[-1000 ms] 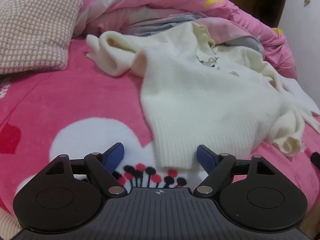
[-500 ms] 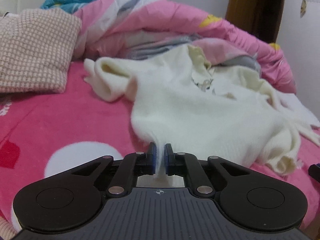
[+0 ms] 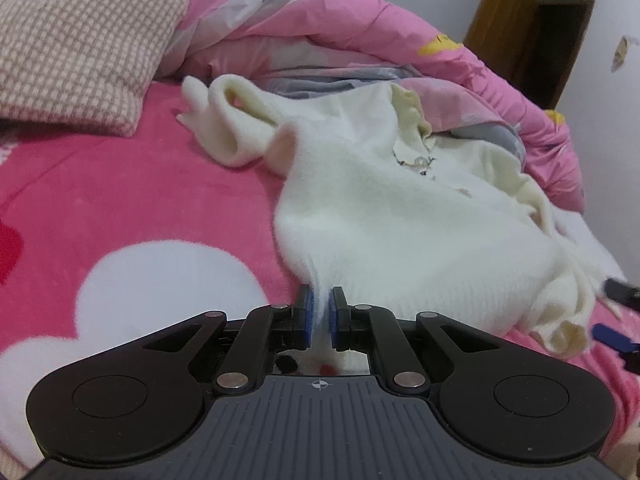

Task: Fold clothes

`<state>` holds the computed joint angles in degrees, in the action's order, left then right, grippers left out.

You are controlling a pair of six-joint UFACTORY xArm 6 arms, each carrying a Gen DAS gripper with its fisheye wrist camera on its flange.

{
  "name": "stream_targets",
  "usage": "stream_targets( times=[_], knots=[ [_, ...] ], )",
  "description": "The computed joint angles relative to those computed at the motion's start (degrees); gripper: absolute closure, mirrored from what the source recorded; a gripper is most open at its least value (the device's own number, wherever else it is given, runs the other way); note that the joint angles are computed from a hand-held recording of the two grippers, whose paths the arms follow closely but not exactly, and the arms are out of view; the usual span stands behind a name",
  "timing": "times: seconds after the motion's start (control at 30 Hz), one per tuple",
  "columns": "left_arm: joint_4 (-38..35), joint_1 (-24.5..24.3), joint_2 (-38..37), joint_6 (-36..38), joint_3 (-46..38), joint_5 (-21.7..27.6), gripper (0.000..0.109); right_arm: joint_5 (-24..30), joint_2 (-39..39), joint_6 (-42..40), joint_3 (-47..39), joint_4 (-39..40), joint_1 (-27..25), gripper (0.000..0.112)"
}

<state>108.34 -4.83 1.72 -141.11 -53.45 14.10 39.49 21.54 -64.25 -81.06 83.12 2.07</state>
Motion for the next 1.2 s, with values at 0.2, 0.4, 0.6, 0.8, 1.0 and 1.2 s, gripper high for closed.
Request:
stream_targets(
  times=[0.2, 0.4, 0.6, 0.8, 1.0, 1.2],
  knots=[
    [5.94, 0.48, 0.09, -7.11, -0.32, -0.87, 0.101, -1.05, 1.69, 10.28, -0.53, -6.97, 0.26, 0.099],
    [7.28, 0.88, -0.13, -8.83, -0.61, -1.84, 0.102, 1.87, -2.73, 3.58, 2.76, 0.54, -3.79, 0.104],
    [8.55, 1.72, -1.09, -11.36, -0.44, -3.58, 0.102, 10.30, -2.18, 5.67, 0.69, 6.62, -11.19, 0.104],
    [8.96, 2.94, -0.93, -12.01, -0.96, -7.77, 0.099, 10.23, 3.20, 11.62, -1.46, 1.58, -12.01, 0.104],
    [4.23, 3.70, -2.11, -6.74, 0.35, -9.72, 0.069, 14.10, 7.67, 13.44, -4.02, 1.26, -13.48, 0.102],
    [-6.54, 1.75, -3.28, 5.98, 2.57, -5.77, 0.032, 15.25, 8.42, 10.50, -4.54, 1.71, -13.70, 0.100]
  ],
)
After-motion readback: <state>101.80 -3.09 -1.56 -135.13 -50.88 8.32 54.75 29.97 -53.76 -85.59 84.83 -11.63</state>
